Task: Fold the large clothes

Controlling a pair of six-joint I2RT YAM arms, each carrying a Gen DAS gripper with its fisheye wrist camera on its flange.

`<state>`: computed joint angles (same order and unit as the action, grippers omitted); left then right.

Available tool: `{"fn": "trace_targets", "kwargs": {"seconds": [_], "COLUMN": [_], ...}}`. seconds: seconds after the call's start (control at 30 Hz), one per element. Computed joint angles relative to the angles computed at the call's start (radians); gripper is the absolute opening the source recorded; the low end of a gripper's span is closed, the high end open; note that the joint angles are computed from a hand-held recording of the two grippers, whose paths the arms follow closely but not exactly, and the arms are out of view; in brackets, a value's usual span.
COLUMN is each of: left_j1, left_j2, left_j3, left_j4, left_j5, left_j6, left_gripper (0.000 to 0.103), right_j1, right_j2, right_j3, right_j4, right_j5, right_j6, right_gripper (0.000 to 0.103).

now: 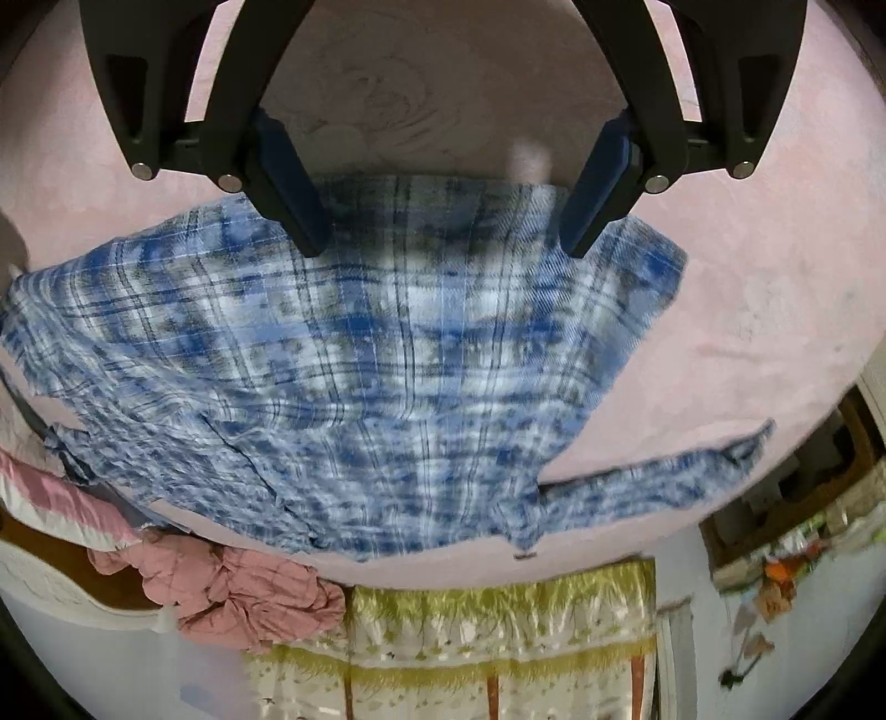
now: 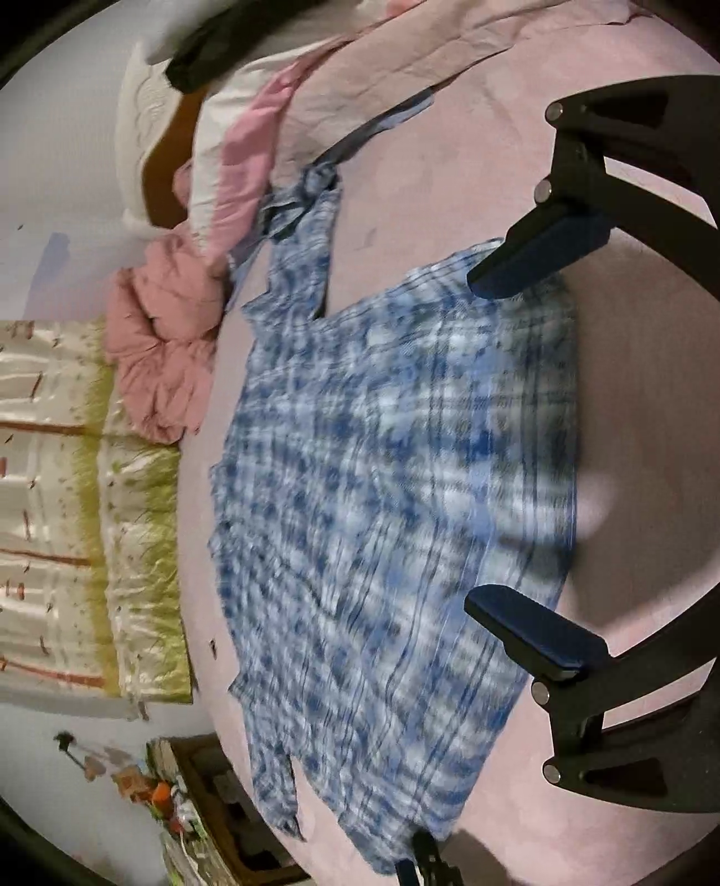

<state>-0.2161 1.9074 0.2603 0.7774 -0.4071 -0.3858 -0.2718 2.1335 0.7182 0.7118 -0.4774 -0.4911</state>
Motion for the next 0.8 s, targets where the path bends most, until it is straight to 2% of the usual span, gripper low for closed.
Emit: {"fn": "trace_targets", "kwargs": {"seconds": [0.13,0.17,0.2,0.33,0.43,0.53,0.57,0.7,0.8], "left_j1": [-0.062,-0.086,-0.107,-0.188,-0.205,-0.213,-0.224,-0.307,-0.321], "left_j2": [-0.019,-0.024,-0.029,-0.046,-0.057,-0.060,-0.054,0.018,0.060], "left_j3": [-0.028,-0.031,-0.033,-0.031,-0.020,0.000,0.013,0.082,0.123], "left_j4": [0.055,0.062,0.065,0.062,0.027,-0.024,-0.046,-0.110,-0.146], "left_j5": [-0.066,-0.092,-0.118,-0.200,-0.169,-0.093,-0.089,-0.144,-0.180], "left_j6": [0.026,0.031,0.035,0.069,0.089,0.127,0.142,0.182,0.182], "left_gripper": [0.092,0.095,0.103,0.103,0.103,0.103,0.103,0.103,0.103], "right_j1": [0.005,0.012,0.017,0.042,0.054,0.073,0.080,0.107,0.152], "right_j2": [-0.027,-0.029,-0.028,-0.027,-0.028,-0.013,-0.003,0.015,0.055], "right_j3": [-0.075,-0.089,-0.096,-0.110,-0.090,-0.024,-0.013,-0.017,0.025], "right_j4": [0.085,0.105,0.118,0.123,0.050,-0.120,-0.143,-0.136,-0.152], "right_j5": [-0.039,-0.038,-0.034,-0.010,0.004,0.038,0.053,0.089,0.172], "right_j6": [-0.022,-0.030,-0.038,-0.072,-0.124,-0.212,-0.237,-0.280,-0.285], "right_gripper": [0.102,0.102,0.102,0.102,0.102,0.102,0.102,0.102,0.102]}}
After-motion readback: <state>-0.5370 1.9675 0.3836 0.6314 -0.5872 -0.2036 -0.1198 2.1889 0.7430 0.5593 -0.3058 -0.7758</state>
